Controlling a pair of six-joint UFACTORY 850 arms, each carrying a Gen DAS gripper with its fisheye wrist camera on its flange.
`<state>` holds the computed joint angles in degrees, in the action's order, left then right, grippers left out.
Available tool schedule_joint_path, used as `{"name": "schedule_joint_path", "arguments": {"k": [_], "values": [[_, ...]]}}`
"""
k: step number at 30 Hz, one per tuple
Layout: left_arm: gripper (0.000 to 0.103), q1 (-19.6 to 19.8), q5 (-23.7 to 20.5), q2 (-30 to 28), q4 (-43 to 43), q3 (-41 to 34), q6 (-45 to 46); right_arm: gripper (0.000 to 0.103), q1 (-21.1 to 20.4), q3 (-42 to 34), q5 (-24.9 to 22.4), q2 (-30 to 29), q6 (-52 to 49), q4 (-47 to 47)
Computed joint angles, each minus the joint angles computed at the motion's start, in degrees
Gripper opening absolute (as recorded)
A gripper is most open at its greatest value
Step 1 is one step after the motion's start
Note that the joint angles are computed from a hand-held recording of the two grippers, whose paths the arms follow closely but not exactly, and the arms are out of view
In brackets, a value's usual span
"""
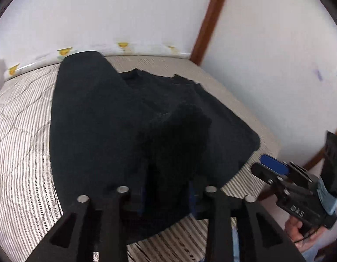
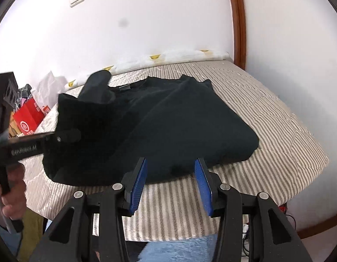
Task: Fold small clothes
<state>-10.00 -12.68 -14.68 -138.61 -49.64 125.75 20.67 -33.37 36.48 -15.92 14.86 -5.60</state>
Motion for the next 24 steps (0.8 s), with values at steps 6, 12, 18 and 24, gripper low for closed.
{"name": "schedule_joint_path", "arguments": {"k": [6,12,18,24], "values": [[0.060,2.41,-4.63,6.33,-10.69,7.36,13.18,0.057,2.02,-1.90,-0.38,-0.29,3.91,-4.56],[0.061,6.99,-4.37,9.57,-12.33,13.39,14.48,0.063,3.26,-4.39,1.83,-1.26,15.45,-16.01],[0.064,9.25,-7.74,9.15,-8.77,16.80,11.86,0.063,4.52,-9.46,1.87,-5.00,28.21,-26.44],[0.064,8.32,-9.67,5.21,-2.93,14.60,6.55,0.063,5.55,-18.27,-1.61,-12.57,34.82,-27.60]]}}
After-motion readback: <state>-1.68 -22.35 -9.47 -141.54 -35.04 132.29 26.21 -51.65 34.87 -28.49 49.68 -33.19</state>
